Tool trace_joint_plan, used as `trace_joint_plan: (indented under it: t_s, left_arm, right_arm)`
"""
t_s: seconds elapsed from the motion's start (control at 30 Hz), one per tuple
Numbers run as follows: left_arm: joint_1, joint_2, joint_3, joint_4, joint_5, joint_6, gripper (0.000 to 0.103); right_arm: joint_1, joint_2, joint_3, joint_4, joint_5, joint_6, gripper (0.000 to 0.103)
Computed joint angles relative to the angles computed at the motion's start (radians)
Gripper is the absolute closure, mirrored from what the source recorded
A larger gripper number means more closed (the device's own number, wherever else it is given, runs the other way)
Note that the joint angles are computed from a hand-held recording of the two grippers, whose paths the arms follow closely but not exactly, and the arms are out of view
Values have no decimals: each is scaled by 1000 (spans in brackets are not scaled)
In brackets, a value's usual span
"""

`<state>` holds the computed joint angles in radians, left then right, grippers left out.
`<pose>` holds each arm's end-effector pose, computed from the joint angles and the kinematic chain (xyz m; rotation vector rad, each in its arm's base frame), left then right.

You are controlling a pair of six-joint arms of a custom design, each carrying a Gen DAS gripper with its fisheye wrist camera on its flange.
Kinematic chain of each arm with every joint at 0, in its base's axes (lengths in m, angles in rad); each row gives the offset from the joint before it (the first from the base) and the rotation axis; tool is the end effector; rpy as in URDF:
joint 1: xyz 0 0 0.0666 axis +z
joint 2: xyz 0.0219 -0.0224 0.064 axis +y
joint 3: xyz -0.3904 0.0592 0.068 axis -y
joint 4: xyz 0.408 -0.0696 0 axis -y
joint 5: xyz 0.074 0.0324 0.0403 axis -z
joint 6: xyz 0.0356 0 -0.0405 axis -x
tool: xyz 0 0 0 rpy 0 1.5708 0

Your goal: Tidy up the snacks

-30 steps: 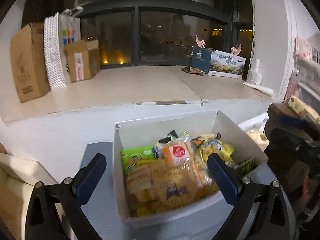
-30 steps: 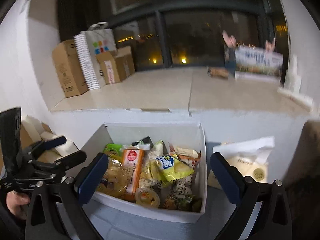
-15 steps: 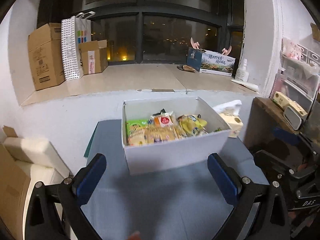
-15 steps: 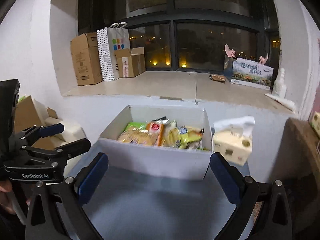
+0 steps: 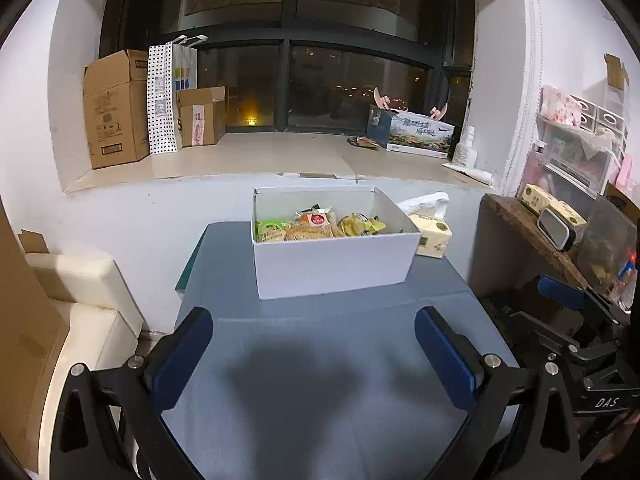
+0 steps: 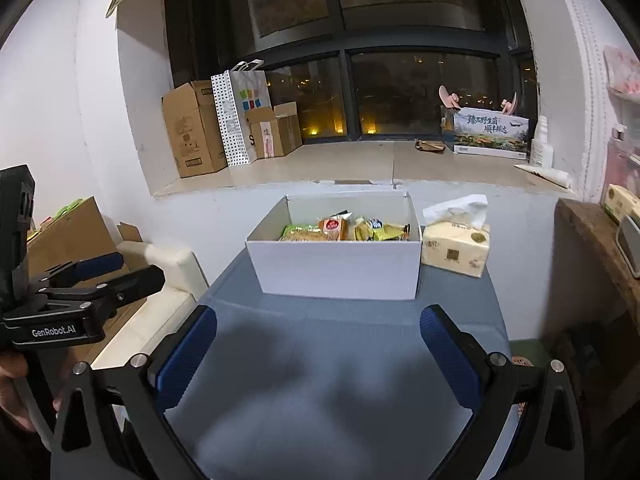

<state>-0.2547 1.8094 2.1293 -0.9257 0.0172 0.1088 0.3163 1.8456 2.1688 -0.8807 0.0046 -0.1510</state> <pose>0.6361 -0.1666 0.5596 0.1691 2.1788 -0.2254 0.6398 0.2088 0.5593 -0.1740 2.1332 0.2702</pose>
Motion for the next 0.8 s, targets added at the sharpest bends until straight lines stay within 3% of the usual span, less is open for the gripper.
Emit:
trace_joint_plan:
  t_s: [0.07, 0.27, 0.8]
  left_arm:
    - [1, -28, -37, 7, 45, 9, 0]
    - [-15, -97, -124, 46, 19, 3, 0]
    - [-26, -95, -121, 49, 6, -10, 0]
  right_arm:
    - [4, -32, -43, 7, -4, 3, 0]
    - [3, -106, -151, 49, -22, -29, 0]
    - [4, -144, -184, 71, 9, -22, 0]
